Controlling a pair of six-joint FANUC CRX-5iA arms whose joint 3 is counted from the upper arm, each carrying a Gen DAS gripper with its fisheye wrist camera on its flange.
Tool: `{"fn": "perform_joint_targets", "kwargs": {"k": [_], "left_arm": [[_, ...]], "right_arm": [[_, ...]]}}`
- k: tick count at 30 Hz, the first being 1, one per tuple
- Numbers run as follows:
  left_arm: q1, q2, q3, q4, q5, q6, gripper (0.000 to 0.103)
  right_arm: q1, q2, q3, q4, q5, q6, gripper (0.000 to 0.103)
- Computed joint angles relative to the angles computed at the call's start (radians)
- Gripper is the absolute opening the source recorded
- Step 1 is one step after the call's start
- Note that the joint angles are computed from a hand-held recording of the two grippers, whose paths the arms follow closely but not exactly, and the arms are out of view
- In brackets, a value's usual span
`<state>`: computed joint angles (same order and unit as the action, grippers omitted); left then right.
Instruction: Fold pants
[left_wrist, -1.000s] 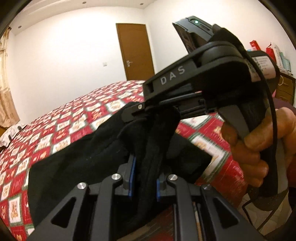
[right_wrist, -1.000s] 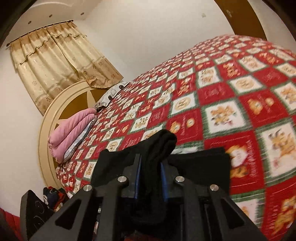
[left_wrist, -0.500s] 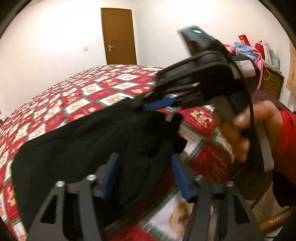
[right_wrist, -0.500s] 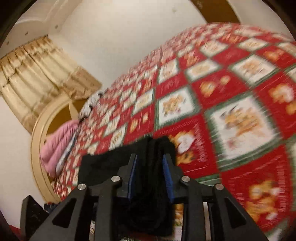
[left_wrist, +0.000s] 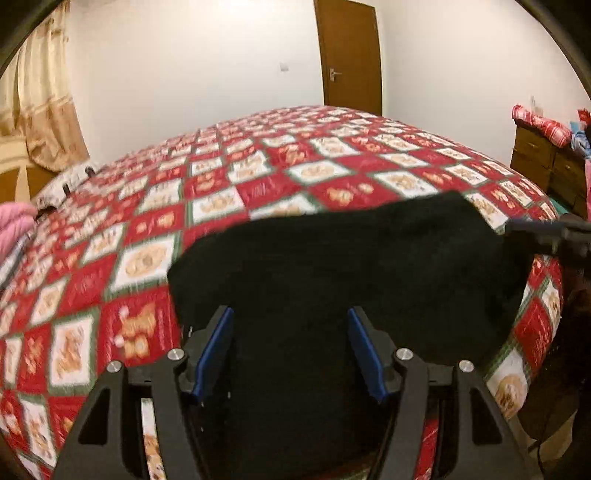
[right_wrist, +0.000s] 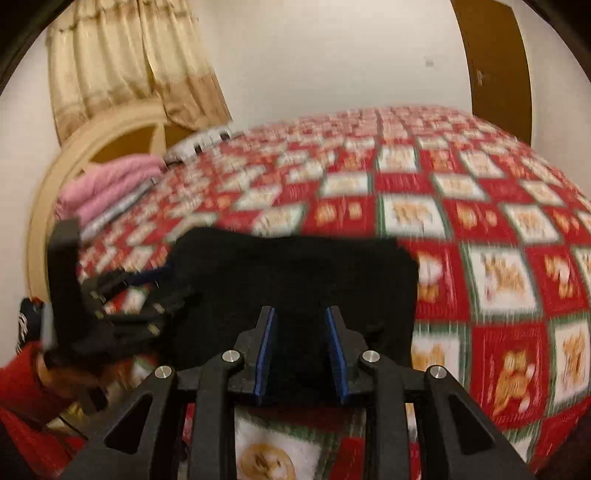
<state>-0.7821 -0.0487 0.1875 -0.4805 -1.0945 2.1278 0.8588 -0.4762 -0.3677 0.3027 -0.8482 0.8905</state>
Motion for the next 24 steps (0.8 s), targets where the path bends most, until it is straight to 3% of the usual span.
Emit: {"fn": "perform_joint_targets", "kwargs": {"k": [2, 4, 6, 11, 14, 16, 19, 22, 24], "left_arm": [[0.004, -0.014, -0.029, -0.01, 0.02, 0.018, 0.076], [-0.008, -0.019, -0.034, -0.019, 0.014, 0.032, 0.08], [-0.02, -0.018, -0.031, -0.02, 0.002, 0.067, 0.083], [0.0, -0.05, -0.053, 0.056, -0.001, -0.018, 0.087], [0.003, -0.11, -0.099, 0.058, 0.0, 0.003, 0.087], [-0.029, -0.14, -0.115, -0.008, -0.024, 0.039, 0.087], [-0.044, -0.156, -0.124, -0.058, -0.015, 0.076, 0.087], [0.002, -0.154, -0.147, 0.005, 0.062, 0.064, 0.087], [0.041, -0.132, -0.157, 0.077, 0.077, 0.047, 0.087]], "right_arm": [[-0.034, -0.007, -0.034, -0.044, -0.018, -0.01, 0.028], [-0.072, -0.06, -0.093, -0.094, 0.089, -0.015, 0.026], [-0.091, -0.056, -0.075, -0.138, 0.075, -0.001, 0.026], [0.019, -0.074, -0.069, 0.061, -0.077, -0.09, 0.028], [0.06, -0.1, -0.076, 0.16, -0.057, -0.137, 0.028], [0.051, -0.077, -0.033, 0.126, -0.002, -0.081, 0.028], [0.017, 0.054, 0.134, -0.062, 0.06, 0.135, 0.028], [0.01, 0.21, 0.304, -0.207, 0.034, 0.32, 0.028], [-0.007, 0.357, 0.47, -0.339, -0.056, 0.487, 0.028]]}}
